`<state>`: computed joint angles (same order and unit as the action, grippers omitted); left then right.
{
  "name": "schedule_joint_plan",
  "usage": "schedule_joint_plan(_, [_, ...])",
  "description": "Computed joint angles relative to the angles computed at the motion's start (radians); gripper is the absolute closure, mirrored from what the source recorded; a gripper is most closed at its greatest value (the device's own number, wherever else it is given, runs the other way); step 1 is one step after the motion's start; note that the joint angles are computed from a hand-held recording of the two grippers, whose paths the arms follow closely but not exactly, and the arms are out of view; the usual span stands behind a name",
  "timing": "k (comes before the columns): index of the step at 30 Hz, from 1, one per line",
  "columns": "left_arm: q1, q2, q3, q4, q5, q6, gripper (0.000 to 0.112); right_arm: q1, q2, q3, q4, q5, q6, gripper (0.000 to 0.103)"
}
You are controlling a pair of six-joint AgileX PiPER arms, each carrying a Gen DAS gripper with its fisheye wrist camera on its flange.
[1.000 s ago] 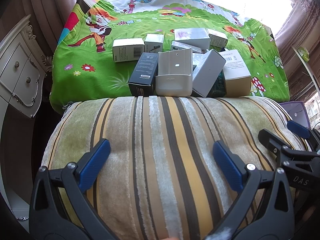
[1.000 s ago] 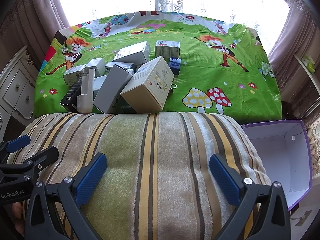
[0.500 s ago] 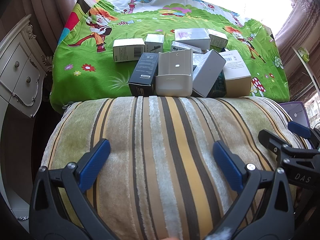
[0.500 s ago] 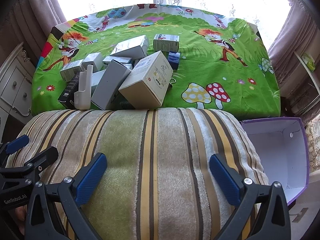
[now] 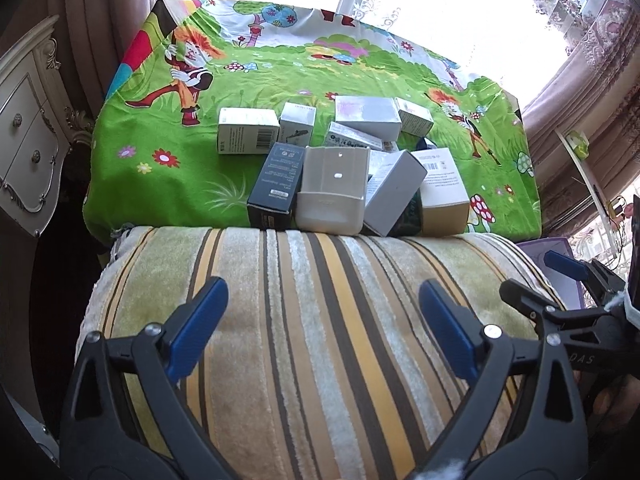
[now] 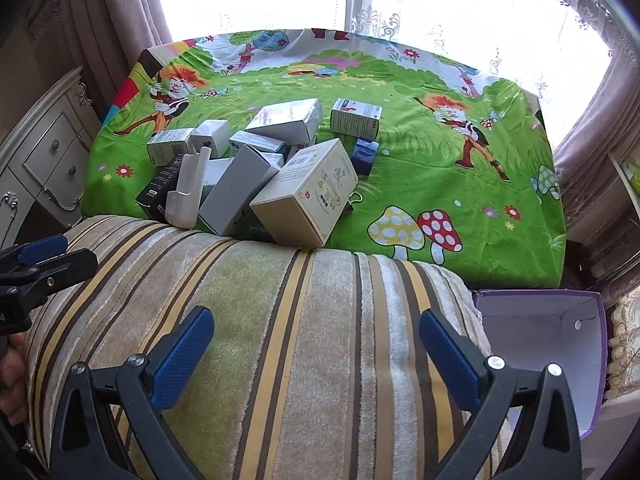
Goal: Organize rigid objects
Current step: 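Grasp the black box with the left tool while the right tool grasps the cream box with Chinese text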
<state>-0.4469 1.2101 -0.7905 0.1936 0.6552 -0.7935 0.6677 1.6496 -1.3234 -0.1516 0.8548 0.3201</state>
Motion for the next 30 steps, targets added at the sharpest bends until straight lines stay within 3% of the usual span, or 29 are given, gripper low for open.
schedule_joint_plan(5, [0.187,0.125,-0.106,-0.255,-0.021,0.387,0.021,-0.054,0.122,-0.190,0.084,0.075,-0.104,0.000])
schedule_joint_plan(7, [0.267,0.227,-0.170,-0.375,0.015,0.562,0.026,-0.088,0.193,-0.284,0.162,0.123,-0.149,0.000])
schedule_joint_plan(10, [0.342,0.365,-0.247,-0.434,0.070,0.694,0.035,-0.134,0.301,-0.417,0.257,0.189,-0.180,0.000])
schedule_joint_plan(12, [0.365,0.436,-0.284,-0.415,0.097,0.697,0.043,-0.166,0.359,-0.478,0.331,0.210,-0.199,0.000])
schedule_joint_plan(14, [0.390,0.483,-0.310,-0.475,0.117,0.779,0.043,-0.191,0.413,-0.542,0.387,0.246,-0.193,0.000])
schedule_joint_plan(17, [0.374,0.525,-0.349,-0.428,0.117,0.758,0.045,-0.199,0.478,-0.620,0.415,0.269,-0.184,0.000])
schedule_joint_plan(21, [0.371,0.575,-0.390,-0.412,0.134,0.753,0.067,-0.203,0.562,-0.713,0.440,0.303,-0.164,0.000])
schedule_joint_plan(27, [0.397,0.550,-0.355,-0.471,0.102,0.817,0.069,-0.209,0.608,-0.729,0.451,0.284,-0.163,0.002])
schedule_joint_plan(30, [0.403,0.510,-0.324,-0.463,0.076,0.808,0.070,-0.230,0.617,-0.708,0.513,0.268,-0.195,0.011])
